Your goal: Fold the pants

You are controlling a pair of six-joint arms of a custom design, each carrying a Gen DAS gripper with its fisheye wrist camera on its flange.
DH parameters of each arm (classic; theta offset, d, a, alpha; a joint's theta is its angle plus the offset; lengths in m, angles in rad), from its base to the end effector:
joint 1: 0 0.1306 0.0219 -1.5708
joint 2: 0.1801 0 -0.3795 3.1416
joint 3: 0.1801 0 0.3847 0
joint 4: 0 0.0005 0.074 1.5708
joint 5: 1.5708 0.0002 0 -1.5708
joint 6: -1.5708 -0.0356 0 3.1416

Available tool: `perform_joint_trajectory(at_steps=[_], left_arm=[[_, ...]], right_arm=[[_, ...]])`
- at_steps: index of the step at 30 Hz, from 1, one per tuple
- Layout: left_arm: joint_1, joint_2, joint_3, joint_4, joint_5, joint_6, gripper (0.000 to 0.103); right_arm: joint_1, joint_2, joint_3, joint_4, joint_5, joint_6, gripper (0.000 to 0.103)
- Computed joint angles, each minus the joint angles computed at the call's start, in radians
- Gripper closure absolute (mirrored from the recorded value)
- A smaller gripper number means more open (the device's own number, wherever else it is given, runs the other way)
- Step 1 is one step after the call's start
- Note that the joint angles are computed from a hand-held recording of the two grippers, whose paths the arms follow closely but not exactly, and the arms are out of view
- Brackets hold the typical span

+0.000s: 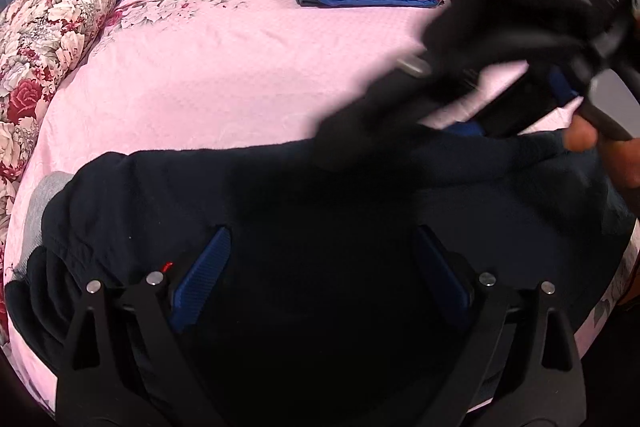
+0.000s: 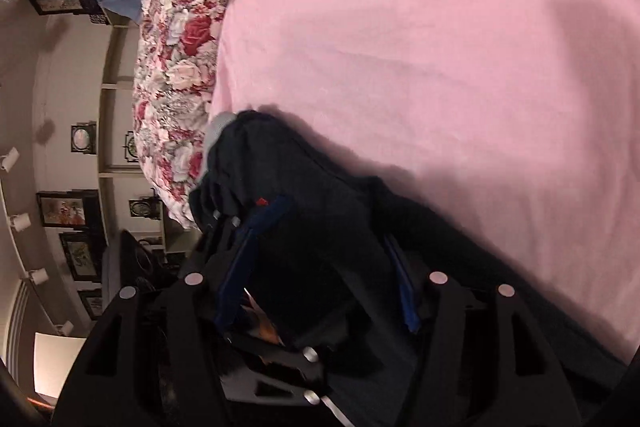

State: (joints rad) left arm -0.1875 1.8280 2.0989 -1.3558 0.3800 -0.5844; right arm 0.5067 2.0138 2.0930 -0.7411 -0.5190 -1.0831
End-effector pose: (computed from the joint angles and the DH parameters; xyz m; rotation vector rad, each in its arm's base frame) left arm 0.5900 -0.1259 0.4826 1.0816 2.3363 -0.3592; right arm 0.6120 0.3593 0.4046 0.4028 2.5085 1.3471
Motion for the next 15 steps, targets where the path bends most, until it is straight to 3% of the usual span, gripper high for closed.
perform_joint_trajectory(at_steps=[2,6,8,12,15], left_arm=[[0.002,-0.001,-0.001,0.001,0.004,0.001,0.009],[0.01,-0.008,-0.014,0.003,0.021,-0.013,0.009],[0.009,-0.004,-0.006,-0.008,0.021,-0.011,0.009],[0.009,-0.006,-0.005,-0.008,0.018,-0.005,0.009],[0.01,-0.013,-0.018,0.002,0.019,-0.002,0.009]], right_arm=[[0.003,-0.016,-0.02,0.043,0.092,0.012,0.036],[-0.001,-0.134,-0.222,0.275,0.251,-0.005,0.043],[-0.006,-0.17,-0.283,0.344,0.274,-0.015,0.043],[-0.007,-0.164,-0.25,0.268,0.253,0.006,0.042],[0.007,-0.147,-0.202,0.26,0.213,0.028,0.043]])
